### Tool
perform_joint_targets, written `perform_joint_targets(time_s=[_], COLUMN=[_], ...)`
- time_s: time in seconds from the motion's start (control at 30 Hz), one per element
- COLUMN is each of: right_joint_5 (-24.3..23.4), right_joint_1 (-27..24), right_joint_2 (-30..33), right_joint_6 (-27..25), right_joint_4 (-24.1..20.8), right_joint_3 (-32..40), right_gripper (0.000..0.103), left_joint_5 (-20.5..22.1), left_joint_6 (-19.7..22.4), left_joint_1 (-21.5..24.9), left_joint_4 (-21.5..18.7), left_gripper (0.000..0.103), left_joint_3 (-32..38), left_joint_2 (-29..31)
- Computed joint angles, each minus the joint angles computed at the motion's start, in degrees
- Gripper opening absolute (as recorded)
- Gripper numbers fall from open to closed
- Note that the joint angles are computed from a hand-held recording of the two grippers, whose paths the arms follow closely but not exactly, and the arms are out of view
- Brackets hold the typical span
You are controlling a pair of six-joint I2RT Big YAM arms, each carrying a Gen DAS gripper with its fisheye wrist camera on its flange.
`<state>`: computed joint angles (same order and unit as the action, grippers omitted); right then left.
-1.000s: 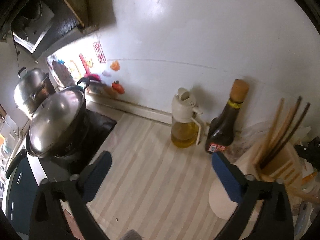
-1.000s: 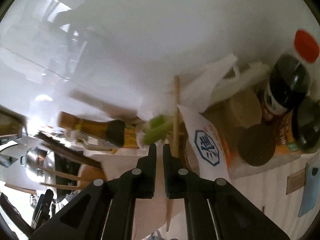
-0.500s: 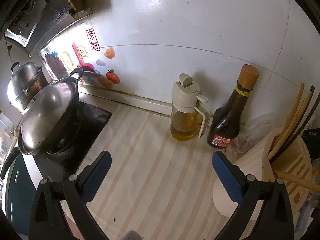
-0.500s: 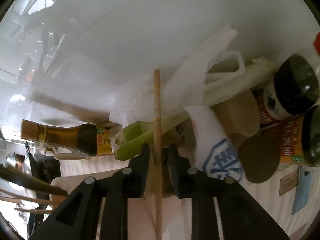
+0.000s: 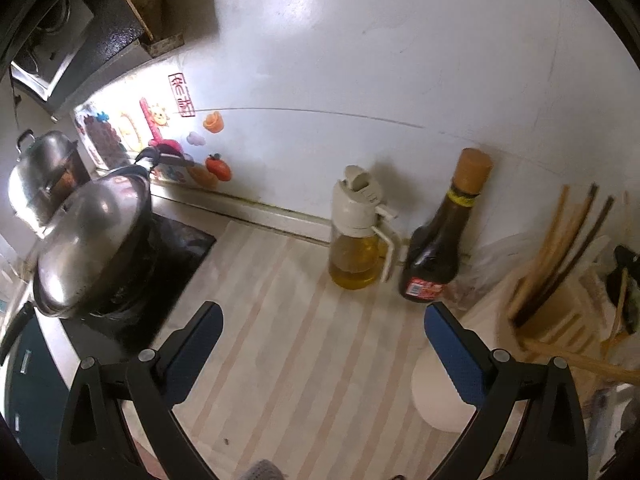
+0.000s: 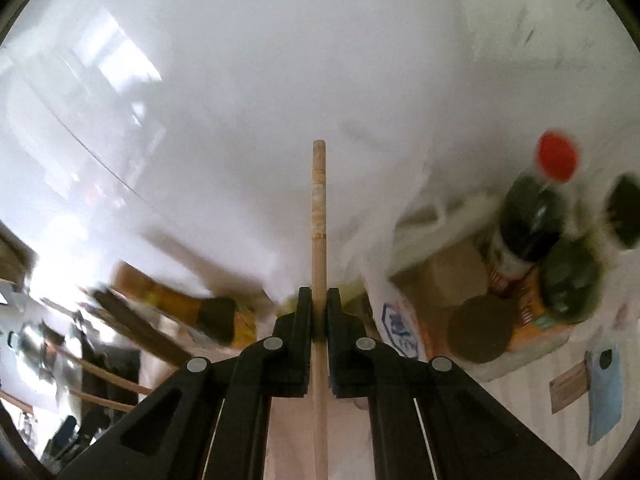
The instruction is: Organize utensils
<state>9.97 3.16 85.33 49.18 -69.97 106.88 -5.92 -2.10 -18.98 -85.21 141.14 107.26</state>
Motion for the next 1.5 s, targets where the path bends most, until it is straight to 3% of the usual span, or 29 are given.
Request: perform_joint_targets(time_s=[0.17, 0.33, 0.67, 0.87, 0.97, 1.07, 1.3, 1.43, 1.5], right_joint_5=[8.7, 16.0, 21.0, 22.6, 21.4, 19.9, 19.4, 24.4, 24.6], right_joint_1=[3.8, 7.7, 10.5, 11.7, 12.3, 12.6, 13.9, 15.4, 15.5], right_joint_2=[-4.1, -3.5, 0.7, 1.5, 3.6, 4.3, -0.6, -2.8, -2.9], right_joint_6=[-1.8, -7.3, -12.9, -15.6, -17.0, -14.8, -11.7, -13.3, -14.6], right_joint_4=[6.6, 16.0, 30.7, 31.6, 27.1, 23.5, 21.4, 21.1, 20.4], right_joint_3=[0.1, 2.1, -1.1, -1.5, 1.7, 3.0, -2.0, -3.3, -3.1], right_gripper=[0.007, 0.007, 0.007, 0.007, 0.007, 0.007, 0.007, 0.007, 0.007], left_joint_5=[0.3, -0.6, -1.7, -1.1, -0.5, -0.2, 1.3, 2.0, 2.4], left_joint_6=[-0.1, -0.3, 0.7, 1.1, 1.1, 1.1, 1.5, 1.9, 2.2], left_joint_1=[-0.4, -0.4, 0.4, 0.9, 1.2, 1.5, 2.3, 2.6, 2.7], left_joint_4=[-1.7, -1.5, -1.3, -1.8, -2.5, -2.5, -2.7, -1.8, -1.3], left_gripper=[0.103, 0.103, 0.103, 0.103, 0.103, 0.103, 0.103, 0.103, 0.103], left_joint_3=[2.2, 0.9, -0.6, 0.7, 1.7, 2.1, 2.7, 0.9, -0.2], left_joint_2=[1.5, 1.9, 3.7, 5.0, 5.6, 5.6, 5.2, 3.9, 3.1])
